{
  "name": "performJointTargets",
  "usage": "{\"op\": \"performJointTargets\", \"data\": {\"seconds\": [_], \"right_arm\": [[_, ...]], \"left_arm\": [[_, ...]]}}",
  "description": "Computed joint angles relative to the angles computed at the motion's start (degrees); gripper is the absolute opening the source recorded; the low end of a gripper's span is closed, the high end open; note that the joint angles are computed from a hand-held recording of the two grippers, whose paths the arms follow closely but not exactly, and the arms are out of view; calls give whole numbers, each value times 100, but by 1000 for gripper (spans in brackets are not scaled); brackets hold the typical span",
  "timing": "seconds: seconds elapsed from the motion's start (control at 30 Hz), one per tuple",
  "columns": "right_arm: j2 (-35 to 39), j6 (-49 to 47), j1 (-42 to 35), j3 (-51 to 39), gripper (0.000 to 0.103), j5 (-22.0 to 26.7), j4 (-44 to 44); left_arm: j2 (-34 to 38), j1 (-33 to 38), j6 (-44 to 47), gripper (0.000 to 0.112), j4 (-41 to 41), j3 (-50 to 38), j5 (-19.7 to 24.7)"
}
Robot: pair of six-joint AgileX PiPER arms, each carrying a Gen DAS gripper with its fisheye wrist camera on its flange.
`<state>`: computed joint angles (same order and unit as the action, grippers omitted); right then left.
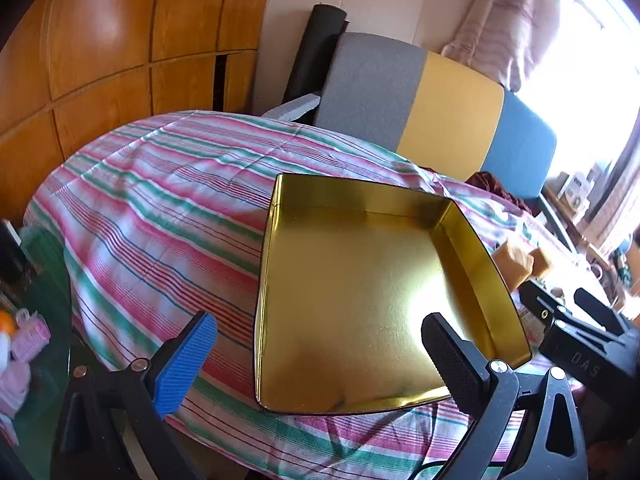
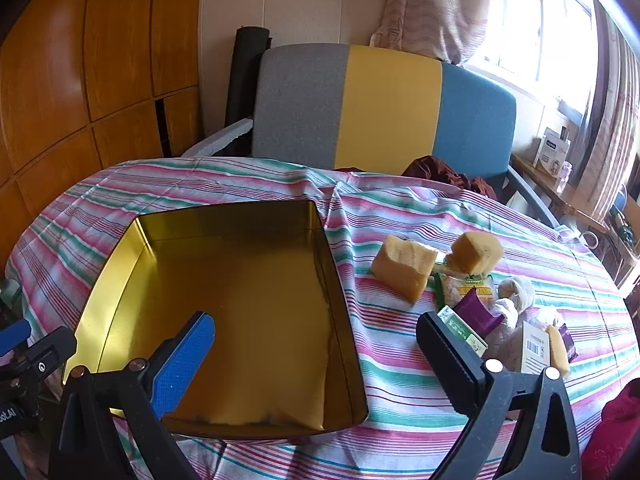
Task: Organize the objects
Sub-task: 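Move the left tool from the gold tray toward the scattered items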
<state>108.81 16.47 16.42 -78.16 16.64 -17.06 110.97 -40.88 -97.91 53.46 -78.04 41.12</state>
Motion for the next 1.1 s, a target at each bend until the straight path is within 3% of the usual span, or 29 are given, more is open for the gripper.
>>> {"op": "performJointTargets", "data": {"seconds": [0.23,0.57,0.8,1.0,1.1], "right_arm": [[18,-404,-107,-2,103,-64,366],[-6,-720,-378,37,103,-122,696],[70,-516,-890,-152,103,9,533],[168,-1094,-1487,-368,103,91,1053],[224,-701,-1842,-515,103,138,597]], "left_arm": [[101,28,496,103,-291,-149,-169],[439,-101,1394,103,-500,-910,131],[922,-206,2189,103,-749,-1818,265],[1505,-313,3284,103,-1208,-2988,471],[1834,-389,3697,103,-1331,-3601,622]]}}
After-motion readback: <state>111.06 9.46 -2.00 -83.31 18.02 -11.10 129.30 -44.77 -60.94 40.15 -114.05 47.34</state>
